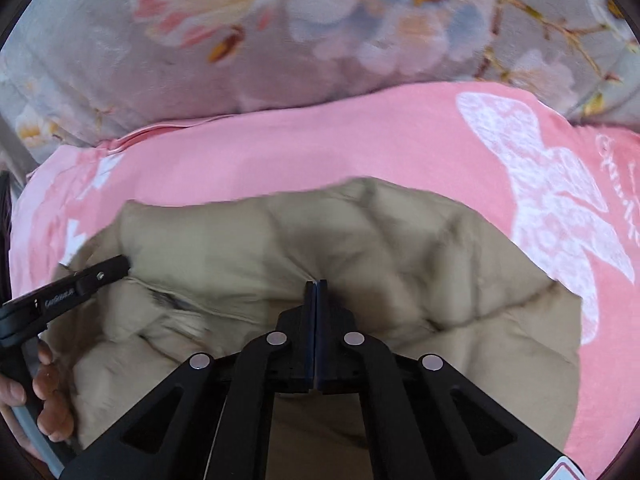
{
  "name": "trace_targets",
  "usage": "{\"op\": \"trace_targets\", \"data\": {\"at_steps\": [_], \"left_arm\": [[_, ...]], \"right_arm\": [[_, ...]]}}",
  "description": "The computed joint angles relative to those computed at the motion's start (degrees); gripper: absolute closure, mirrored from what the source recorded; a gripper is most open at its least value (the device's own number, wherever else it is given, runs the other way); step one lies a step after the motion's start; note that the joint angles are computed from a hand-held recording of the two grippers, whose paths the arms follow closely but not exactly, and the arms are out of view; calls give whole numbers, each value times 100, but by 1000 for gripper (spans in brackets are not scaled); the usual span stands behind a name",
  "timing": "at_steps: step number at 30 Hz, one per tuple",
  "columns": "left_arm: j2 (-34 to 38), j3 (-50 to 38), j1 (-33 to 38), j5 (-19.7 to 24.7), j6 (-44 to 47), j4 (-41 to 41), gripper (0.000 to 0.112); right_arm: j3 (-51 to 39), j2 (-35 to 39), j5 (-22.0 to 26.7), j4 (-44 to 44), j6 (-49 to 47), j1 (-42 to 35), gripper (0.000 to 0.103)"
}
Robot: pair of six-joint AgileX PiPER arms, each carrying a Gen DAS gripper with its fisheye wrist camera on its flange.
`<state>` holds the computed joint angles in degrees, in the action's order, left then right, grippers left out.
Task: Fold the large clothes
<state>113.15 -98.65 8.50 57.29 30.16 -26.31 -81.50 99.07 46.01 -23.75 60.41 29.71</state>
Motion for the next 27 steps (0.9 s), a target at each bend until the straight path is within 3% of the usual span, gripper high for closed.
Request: {"op": "trace_targets", "data": {"at_steps": [3, 6, 11, 27], "left_arm": [[-183, 459, -136, -535, 159, 151, 105], [-433, 1052, -265, -1232, 323, 257, 105], [-676, 1650, -352, -1985, 612, 138, 106], [-740, 1874, -517, -2454, 485, 279, 106]], "right_arm": [[277, -33, -230, 75, -20, -74, 103], [101, 197, -50, -268, 171, 95, 103], [133, 369, -109, -877, 806, 255, 103], [225, 408, -212, -1306, 1241, 343, 103]]}}
